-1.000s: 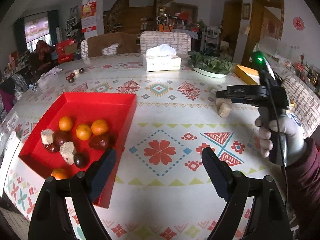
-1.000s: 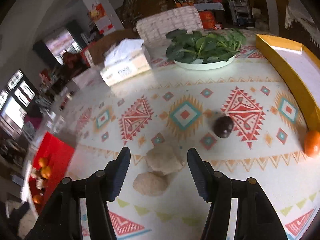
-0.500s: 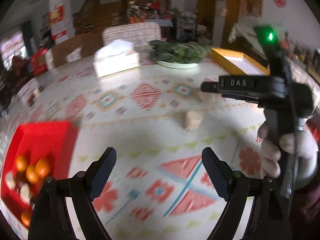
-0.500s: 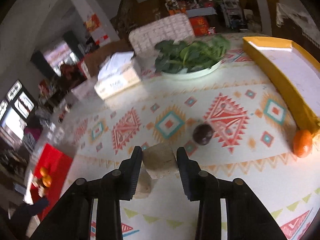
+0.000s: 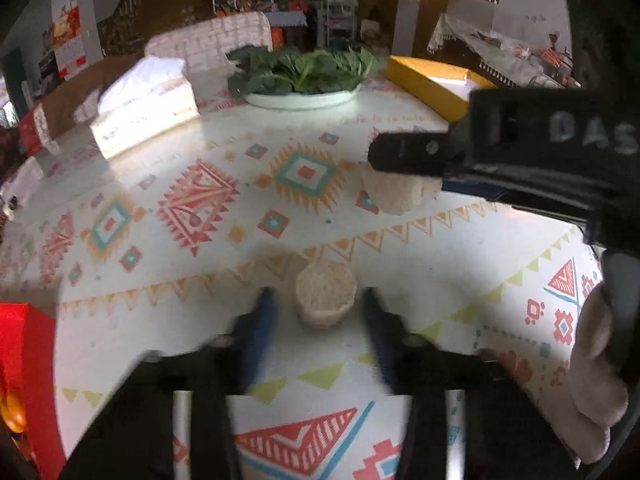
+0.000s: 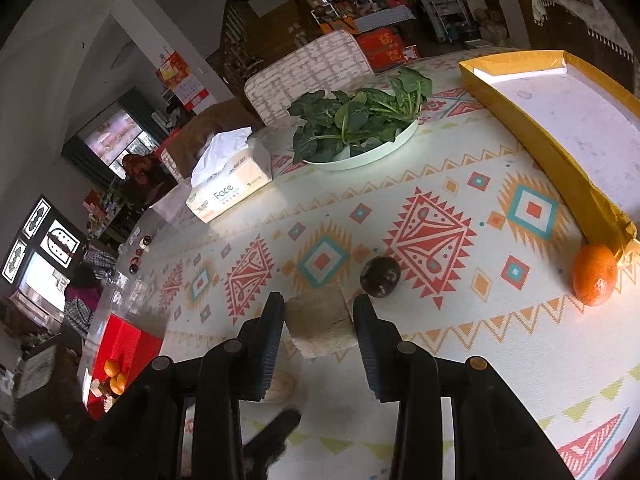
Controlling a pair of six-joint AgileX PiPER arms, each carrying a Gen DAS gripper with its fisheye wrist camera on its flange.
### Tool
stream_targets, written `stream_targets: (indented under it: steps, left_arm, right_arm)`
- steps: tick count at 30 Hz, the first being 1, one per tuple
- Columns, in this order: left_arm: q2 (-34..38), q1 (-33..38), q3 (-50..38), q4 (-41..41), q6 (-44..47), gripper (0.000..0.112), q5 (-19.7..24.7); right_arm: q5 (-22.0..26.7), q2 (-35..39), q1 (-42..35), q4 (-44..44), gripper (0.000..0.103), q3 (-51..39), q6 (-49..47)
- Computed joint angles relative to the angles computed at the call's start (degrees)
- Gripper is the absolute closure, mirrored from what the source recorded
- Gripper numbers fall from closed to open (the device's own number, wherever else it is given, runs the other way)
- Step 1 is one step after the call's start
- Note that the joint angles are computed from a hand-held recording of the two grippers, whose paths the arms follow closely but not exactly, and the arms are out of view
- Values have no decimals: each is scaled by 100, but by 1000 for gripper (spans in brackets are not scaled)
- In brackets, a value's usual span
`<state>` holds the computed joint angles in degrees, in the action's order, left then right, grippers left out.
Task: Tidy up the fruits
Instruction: 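Grasp a pale cake with the left gripper while the right gripper grasps another cake, then release both cakes into the red tray with both grippers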
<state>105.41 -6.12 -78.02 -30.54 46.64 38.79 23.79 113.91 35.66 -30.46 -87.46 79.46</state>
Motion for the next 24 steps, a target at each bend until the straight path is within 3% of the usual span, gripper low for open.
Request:
stream_targets:
  steps: [3, 11, 17, 24]
  left_arm:
    - [29, 110, -16, -348, 292, 84, 89]
    - [-390, 796, 285, -1155, 782, 84, 291]
    - [-945, 1854, 572, -1462, 996, 84, 611]
    - [-993, 3652, 393, -1904, 1401, 84, 1253]
  right_arm:
    - [14, 14, 7, -27, 64, -11, 14]
    - [-79, 62, -24, 126, 64, -22, -117]
    - [-162, 136, 19, -41, 64, -17, -17]
    - [39, 274, 226, -657, 64, -139, 476]
